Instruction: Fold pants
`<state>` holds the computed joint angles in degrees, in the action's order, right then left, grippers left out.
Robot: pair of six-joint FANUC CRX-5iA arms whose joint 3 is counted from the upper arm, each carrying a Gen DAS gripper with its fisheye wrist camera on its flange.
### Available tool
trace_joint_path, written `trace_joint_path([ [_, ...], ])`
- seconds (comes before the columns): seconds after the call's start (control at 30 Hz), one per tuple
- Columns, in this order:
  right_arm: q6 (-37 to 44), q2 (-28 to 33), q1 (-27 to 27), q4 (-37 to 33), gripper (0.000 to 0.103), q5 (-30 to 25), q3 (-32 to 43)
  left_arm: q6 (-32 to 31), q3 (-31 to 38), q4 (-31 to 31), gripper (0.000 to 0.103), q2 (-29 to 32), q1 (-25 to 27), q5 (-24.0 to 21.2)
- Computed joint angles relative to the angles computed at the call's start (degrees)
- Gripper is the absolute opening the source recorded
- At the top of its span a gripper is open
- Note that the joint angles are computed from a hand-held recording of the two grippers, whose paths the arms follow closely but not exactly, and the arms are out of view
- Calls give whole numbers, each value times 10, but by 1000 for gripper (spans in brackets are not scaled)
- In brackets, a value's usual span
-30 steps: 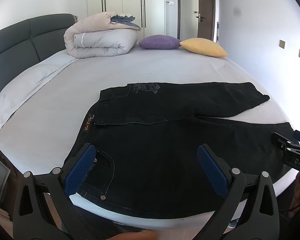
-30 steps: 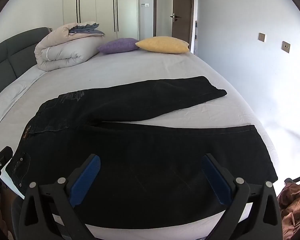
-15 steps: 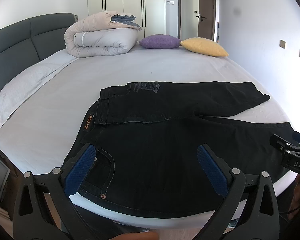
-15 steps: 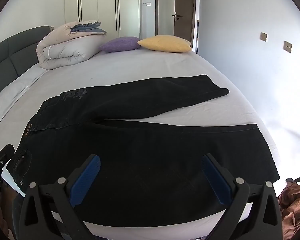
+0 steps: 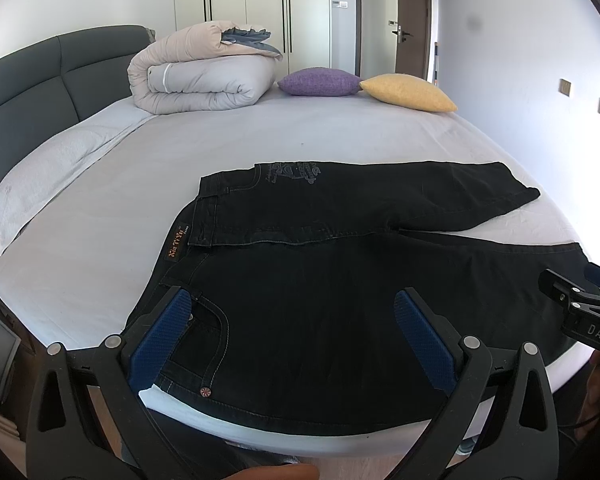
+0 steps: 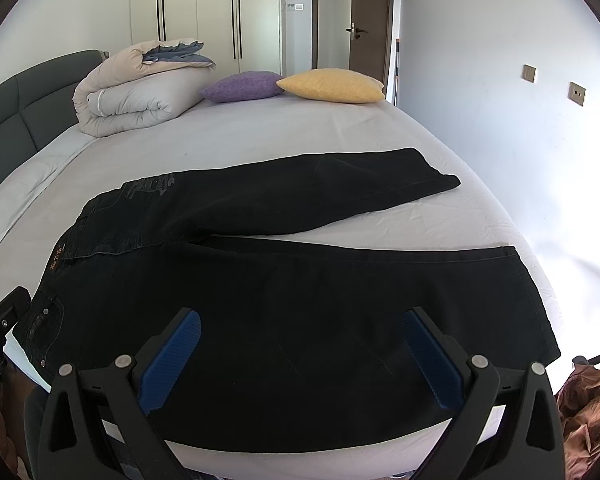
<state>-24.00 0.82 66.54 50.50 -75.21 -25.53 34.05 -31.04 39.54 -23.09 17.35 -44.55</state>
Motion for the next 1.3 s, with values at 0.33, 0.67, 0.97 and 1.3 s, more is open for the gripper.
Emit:
trace_joint_path([
  [0.33, 3, -2, -1, -1, 103, 1, 0, -9, -16, 7, 103, -2, -2, 11],
  [0.67, 2, -1, 0, -2, 103, 1, 1, -3, -20, 3, 103, -3, -10, 17],
  [0.97, 0, 1, 4, -3, 103, 1, 1, 1, -16, -1, 103, -1, -11, 15],
  [1.3, 1, 3, 4, -4, 103, 1, 3, 6, -13, -5, 103, 0, -12, 13],
])
